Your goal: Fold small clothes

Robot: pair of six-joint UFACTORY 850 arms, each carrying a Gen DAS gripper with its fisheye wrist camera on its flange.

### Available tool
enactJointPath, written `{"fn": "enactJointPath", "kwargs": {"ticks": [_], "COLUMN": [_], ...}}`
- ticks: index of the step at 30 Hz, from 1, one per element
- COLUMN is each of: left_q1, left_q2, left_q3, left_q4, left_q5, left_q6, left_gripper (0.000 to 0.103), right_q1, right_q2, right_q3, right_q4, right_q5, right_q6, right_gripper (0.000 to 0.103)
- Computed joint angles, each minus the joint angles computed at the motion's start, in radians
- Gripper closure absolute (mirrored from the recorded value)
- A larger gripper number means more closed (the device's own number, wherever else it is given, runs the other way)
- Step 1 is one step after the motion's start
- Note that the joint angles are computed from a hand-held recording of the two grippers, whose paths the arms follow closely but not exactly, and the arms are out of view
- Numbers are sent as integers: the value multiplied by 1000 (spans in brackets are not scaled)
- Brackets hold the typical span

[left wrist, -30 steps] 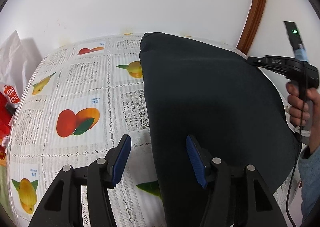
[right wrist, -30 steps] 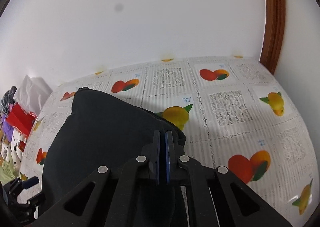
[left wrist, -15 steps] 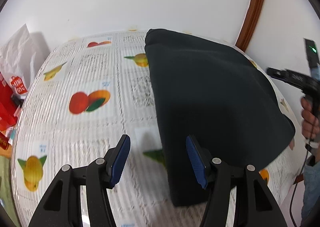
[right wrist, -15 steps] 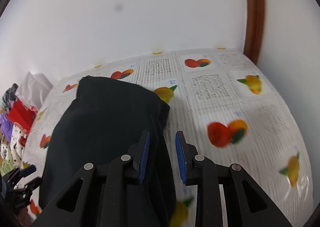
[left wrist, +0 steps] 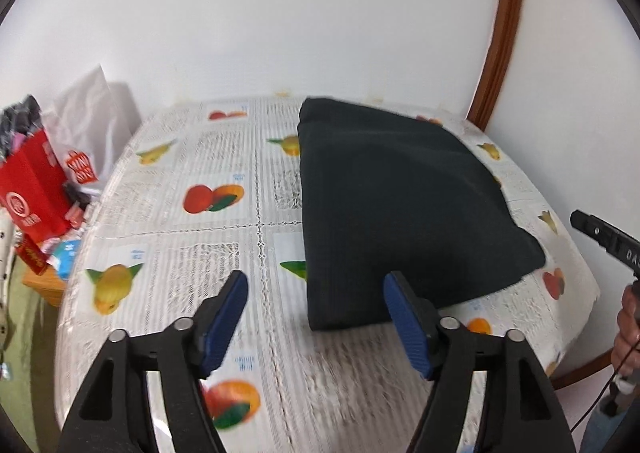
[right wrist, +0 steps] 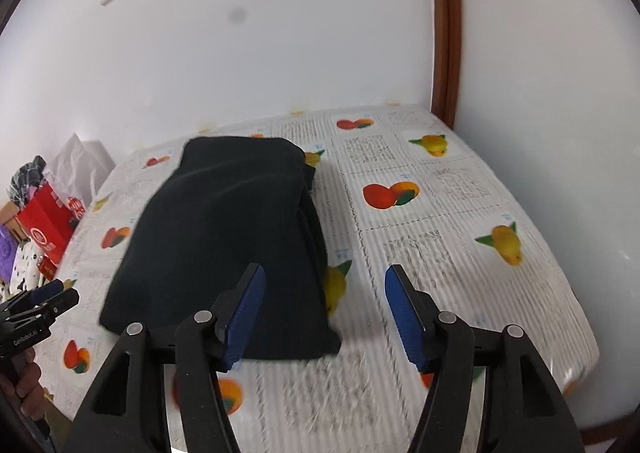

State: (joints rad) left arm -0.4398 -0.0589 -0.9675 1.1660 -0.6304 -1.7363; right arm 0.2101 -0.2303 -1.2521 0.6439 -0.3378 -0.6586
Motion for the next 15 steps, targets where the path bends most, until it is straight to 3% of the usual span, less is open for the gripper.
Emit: {"fn": "enactJointPath", "kwargs": {"ticks": [6, 9, 15], "left_q1": [-129, -181, -253], "left_q2": [58, 73, 99], "left_q3": [19, 21, 39], "left_q4": [12, 14, 39], "left_q5": [-150, -214, -276], "left_q6": [-53, -64, -109], "left_gripper": [17, 14, 12], "right_q1": [3, 16, 41], "right_q2": [152, 229, 342], "right_q3": [131, 198, 277], "right_q4": [-22, -101, -381], "right_q5": [-5, 48, 83], "right_q6": [42, 127, 383], "right_gripper": [14, 6, 1]}}
